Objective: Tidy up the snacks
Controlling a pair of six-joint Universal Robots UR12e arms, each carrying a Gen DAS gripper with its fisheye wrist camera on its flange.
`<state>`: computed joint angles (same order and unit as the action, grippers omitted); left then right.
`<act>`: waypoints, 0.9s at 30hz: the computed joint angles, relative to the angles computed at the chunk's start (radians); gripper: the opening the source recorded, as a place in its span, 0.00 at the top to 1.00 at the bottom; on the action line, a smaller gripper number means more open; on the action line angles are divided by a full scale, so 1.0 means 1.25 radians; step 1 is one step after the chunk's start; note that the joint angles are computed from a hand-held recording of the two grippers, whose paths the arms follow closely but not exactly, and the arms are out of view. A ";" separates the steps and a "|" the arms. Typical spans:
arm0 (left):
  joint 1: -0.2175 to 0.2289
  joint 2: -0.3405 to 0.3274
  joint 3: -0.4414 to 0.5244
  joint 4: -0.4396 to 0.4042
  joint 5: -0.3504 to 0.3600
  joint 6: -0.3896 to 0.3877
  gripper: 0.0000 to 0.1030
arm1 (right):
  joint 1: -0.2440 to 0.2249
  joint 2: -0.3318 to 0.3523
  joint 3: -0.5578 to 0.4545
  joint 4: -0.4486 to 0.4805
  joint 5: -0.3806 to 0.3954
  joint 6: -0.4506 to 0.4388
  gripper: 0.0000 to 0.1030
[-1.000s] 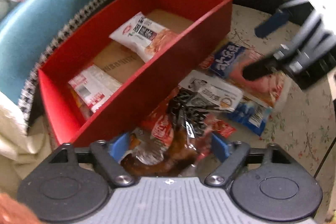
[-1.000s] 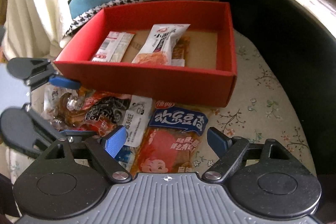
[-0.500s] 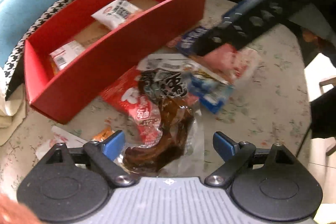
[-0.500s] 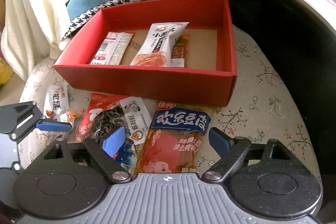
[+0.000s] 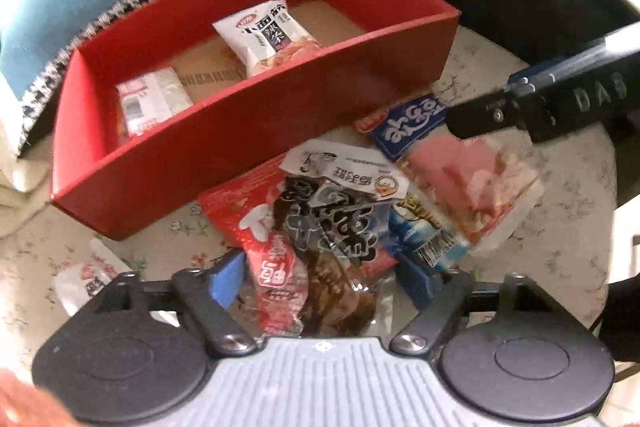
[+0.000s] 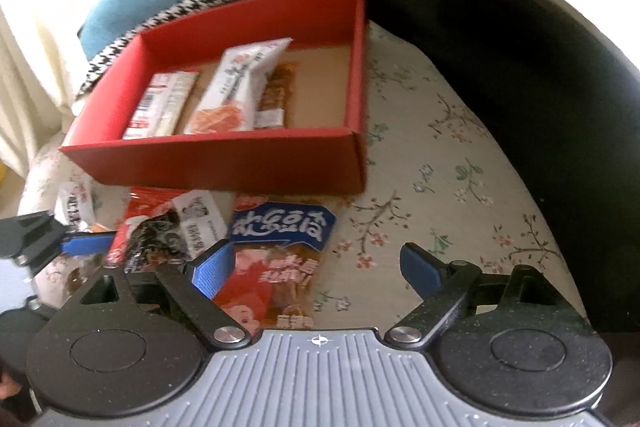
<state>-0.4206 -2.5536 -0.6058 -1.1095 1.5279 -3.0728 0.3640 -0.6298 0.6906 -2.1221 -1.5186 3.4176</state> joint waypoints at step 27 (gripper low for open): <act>0.014 0.125 -0.215 0.129 -0.046 -0.180 0.38 | 0.017 0.041 -0.073 0.092 0.035 -0.062 0.25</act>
<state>-0.4036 -2.3968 -0.8746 -0.9477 1.4706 -3.2975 0.3854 -0.5791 0.5988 -2.0066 -1.4753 3.3399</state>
